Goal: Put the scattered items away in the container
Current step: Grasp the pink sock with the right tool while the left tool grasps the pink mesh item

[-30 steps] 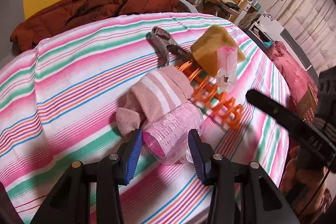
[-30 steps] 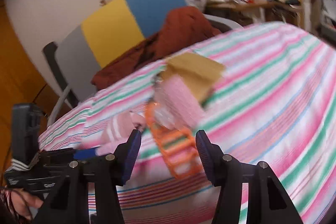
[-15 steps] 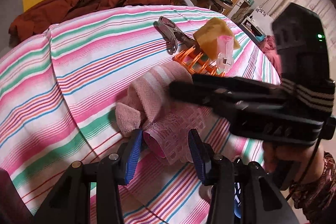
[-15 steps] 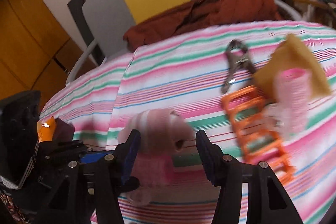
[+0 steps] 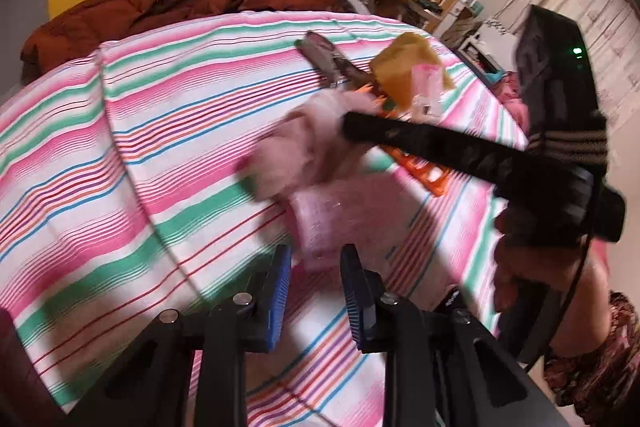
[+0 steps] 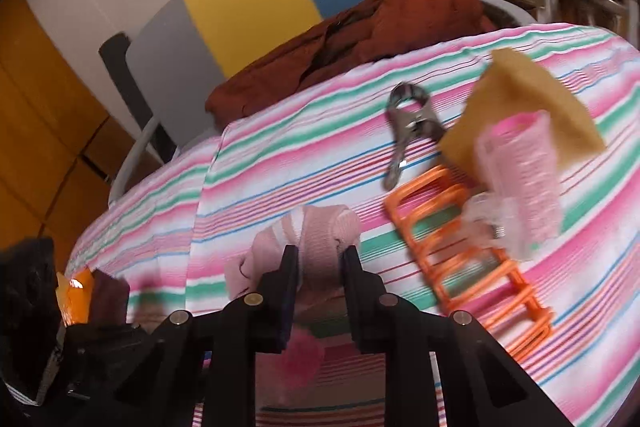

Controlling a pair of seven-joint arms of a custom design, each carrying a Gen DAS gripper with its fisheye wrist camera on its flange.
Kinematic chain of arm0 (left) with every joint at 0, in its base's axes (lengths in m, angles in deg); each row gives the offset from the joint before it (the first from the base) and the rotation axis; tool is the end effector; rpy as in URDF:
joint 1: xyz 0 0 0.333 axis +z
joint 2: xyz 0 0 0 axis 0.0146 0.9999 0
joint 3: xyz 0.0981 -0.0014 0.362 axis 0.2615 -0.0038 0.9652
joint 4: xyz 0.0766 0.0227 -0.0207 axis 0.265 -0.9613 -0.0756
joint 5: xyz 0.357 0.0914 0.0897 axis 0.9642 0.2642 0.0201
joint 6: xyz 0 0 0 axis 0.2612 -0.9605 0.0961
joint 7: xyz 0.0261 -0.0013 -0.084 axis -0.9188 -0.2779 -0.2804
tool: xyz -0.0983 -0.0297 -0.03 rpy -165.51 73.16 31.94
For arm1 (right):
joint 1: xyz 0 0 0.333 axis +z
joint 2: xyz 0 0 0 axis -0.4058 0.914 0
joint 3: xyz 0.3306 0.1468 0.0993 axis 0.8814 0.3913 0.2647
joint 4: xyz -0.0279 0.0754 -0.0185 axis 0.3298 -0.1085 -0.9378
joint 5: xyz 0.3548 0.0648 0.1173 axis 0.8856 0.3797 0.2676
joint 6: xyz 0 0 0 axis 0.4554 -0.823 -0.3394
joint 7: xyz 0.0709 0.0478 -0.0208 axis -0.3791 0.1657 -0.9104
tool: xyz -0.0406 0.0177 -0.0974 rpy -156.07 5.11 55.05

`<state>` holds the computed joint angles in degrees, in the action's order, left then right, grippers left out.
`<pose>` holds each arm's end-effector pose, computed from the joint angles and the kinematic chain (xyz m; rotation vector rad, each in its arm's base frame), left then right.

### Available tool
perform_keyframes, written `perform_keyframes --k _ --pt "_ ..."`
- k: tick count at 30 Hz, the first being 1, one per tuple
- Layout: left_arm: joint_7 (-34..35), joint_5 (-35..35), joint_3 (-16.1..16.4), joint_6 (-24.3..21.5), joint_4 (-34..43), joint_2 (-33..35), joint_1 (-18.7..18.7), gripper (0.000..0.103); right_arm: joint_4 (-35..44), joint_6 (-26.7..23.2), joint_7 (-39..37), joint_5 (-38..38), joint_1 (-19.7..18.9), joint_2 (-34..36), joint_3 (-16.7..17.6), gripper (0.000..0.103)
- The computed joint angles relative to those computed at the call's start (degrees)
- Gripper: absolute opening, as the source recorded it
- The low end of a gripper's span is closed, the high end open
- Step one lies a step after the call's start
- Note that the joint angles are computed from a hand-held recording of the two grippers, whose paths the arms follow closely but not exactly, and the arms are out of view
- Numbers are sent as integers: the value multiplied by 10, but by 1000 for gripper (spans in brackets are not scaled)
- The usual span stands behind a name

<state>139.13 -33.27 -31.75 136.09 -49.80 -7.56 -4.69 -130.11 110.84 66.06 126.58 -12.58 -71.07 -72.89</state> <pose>0.5477 -0.1806 0.4346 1.6171 -2.4973 0.9004 0.5350 0.0770 0.4442 -1.6052 1.7527 -0.2251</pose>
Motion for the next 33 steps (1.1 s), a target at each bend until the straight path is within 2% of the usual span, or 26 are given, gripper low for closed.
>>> perform_keyframes --k 1,3,5,7,9,10,11,13,16,18,21,24,25,27,28,30,33 --pt "-22 27 5 2 -3 1 -4 12 -2 12 -9 16 0 -4 1 21" --pt "1 -9 -2 6 -11 -6 4 14 2 12 -46 73 -4 -12 -1 21" --pt "40 -84 -7 6 -16 -17 9 25 4 -10 -40 77 -5 -17 -7 21" --pt "96 -193 -11 23 -23 -32 5 50 0 -12 -19 48 -1 -19 -8 21" --pt "138 -257 -8 46 -24 -41 -12 65 -3 -19 -8 36 0 -19 -9 21" --pt "147 -260 -6 56 -21 -41 -22 66 -3 -25 -6 36 0 -18 -10 21" --pt "143 -241 -5 64 -16 -38 -32 66 -4 -34 2 29 -2 -17 -12 21" --pt "81 -134 -2 79 -7 -24 -53 66 -5 -40 7 28 -4 -15 -14 21" --pt "-29 29 4 78 4 1 -68 66 -3 -48 5 38 -10 -13 -17 21" --pt "-79 79 0 79 11 15 -68 66 0 -64 11 28 -16 -11 -21 21" --pt "-90 63 -26 96 15 28 -48 66 1 -69 24 2 -19 -6 -21 21" --pt "-88 62 -46 120 11 34 -35 64 0 -72 18 14 -22 -4 -19 21" --pt "-76 51 -56 124 11 35 -27 55 -1 -72 15 18 -23 -4 -19 21" --pt "-46 26 -71 122 9 32 -10 47 -4 -70 10 27 -23 -5 -18 21" --pt "-43 21 -71 113 9 28 -7 35 -5 -66 8 30 -23 -6 -18 21" --pt "-18 -6 -71 84 17 29 1 27 -8 -56 -2 47 -23 -9 -17 21" --pt "1 -17 -60 76 7 16 -2 25 -8 -45 -24 82 -19 -16 -16 21"
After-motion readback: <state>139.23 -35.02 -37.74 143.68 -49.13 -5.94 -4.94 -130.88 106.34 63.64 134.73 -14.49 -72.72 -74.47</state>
